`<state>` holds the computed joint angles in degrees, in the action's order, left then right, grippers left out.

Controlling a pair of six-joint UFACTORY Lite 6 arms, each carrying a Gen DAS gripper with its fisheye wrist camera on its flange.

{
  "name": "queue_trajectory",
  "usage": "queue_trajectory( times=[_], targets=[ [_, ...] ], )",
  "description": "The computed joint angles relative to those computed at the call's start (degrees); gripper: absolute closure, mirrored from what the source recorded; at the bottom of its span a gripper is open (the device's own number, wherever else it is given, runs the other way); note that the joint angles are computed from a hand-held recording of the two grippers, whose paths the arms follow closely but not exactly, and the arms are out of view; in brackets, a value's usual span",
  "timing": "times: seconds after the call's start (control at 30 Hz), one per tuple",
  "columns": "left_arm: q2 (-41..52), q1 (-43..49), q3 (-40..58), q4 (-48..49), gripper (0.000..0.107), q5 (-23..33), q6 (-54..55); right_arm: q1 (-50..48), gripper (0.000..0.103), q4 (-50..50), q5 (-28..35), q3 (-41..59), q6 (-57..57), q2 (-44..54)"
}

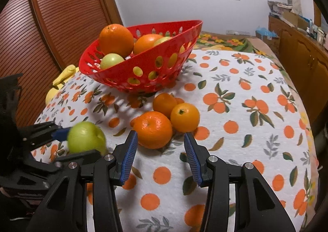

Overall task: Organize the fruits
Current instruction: 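Grasp a tangerine with the right gripper while the left gripper lifts the apple, then carry the apple into the basket and open the left gripper while the right gripper drops the tangerine in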

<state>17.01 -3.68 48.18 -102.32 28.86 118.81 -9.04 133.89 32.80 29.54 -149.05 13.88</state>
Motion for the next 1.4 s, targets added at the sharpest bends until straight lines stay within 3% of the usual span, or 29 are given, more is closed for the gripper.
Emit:
queue_trajectory(
  times=[0.2,0.6,0.73,1.03,1.4],
  targets=[
    [-1.0,2.6,-0.9,0.0,0.055,1.4,0.4,1.9,0.056,-0.9,-1.8,2.2,1.9,1.9],
    [-1.9,4.6,-1.3,1.1,0.055,2.7,-0.2,6.9,0.052,6.5,-6.4,6.8,-0.7,5.8],
    [-2.2,4.9,-1.2,1.4,0.055,2.7,-0.5,7.6,0.058,10.1,-5.6,5.4,-4.9,5.1],
    [-4.8,7.1,-0.2,4.5,0.055,3.7,-3.7,6.5,0.058,4.3,-3.9,-2.8,-1.5,-9.8],
    [-7.1,8.3,1.5,7.2,0.055,5.0,-7.8,3.6,0.058,-9.5,-5.3,-2.0,10.8,-19.2]
  ],
)
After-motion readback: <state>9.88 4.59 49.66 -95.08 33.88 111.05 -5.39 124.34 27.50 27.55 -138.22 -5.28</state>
